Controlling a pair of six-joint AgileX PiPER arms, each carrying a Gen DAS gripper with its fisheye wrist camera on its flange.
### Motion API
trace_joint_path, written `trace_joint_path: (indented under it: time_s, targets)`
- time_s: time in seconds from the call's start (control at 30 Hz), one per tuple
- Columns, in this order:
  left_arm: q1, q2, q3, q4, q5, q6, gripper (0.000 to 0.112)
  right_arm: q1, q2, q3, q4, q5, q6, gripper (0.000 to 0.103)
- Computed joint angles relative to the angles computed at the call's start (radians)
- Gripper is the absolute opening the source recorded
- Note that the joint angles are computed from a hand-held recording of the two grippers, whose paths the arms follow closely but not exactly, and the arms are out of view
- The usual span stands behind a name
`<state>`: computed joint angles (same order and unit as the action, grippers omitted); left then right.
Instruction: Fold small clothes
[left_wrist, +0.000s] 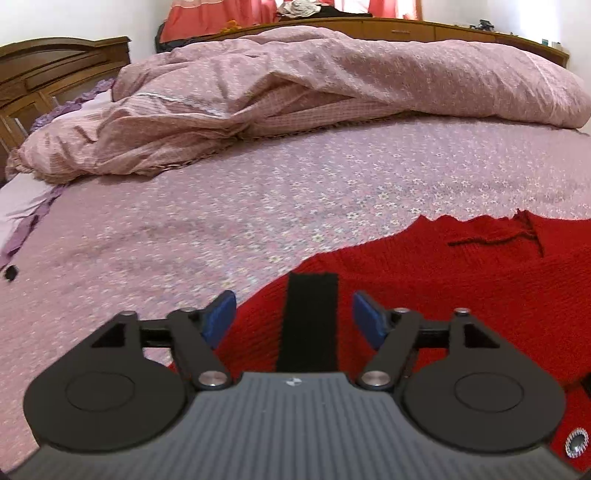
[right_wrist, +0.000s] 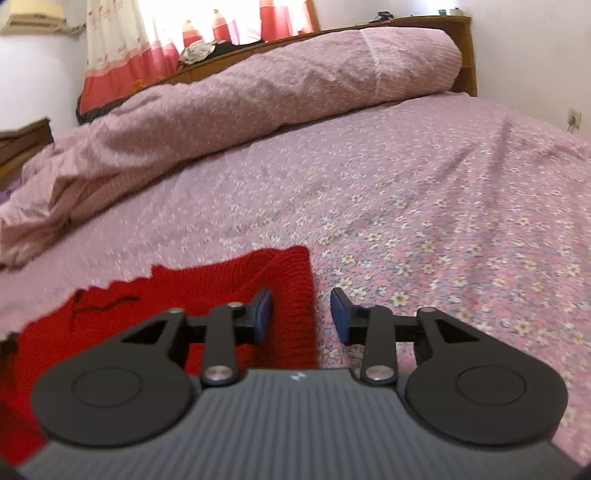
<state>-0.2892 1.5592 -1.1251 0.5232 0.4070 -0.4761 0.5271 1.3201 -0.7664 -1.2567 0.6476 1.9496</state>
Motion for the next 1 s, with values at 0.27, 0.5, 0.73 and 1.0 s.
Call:
trace_joint_path:
  time_s: [0.27,0.5,0.73,1.0]
  targets:
    - [-0.040,-0.047,0.048,-0.008,0.108,-0.049,0.080,0.245,-0.124,0.051,0.070,0.169,-0.024,0.038]
    - [-0.074,-0.006,0.064,0.124,0.107,-0.238,0.084,0.253,-0.021,0.073,0.072,0.159,-0.006,0.042]
    - [-0.063,-0.031,0.038,0.032,0.156,-0.170,0.084,0.230,-0.036,0.112,0.033,0.115,0.085,0.048]
    - [-0.053,-0.150,0.057,-0.010,0.250,-0.161,0.084,0.284,-0.059,0.080,0.114,0.190,0.050,0.055]
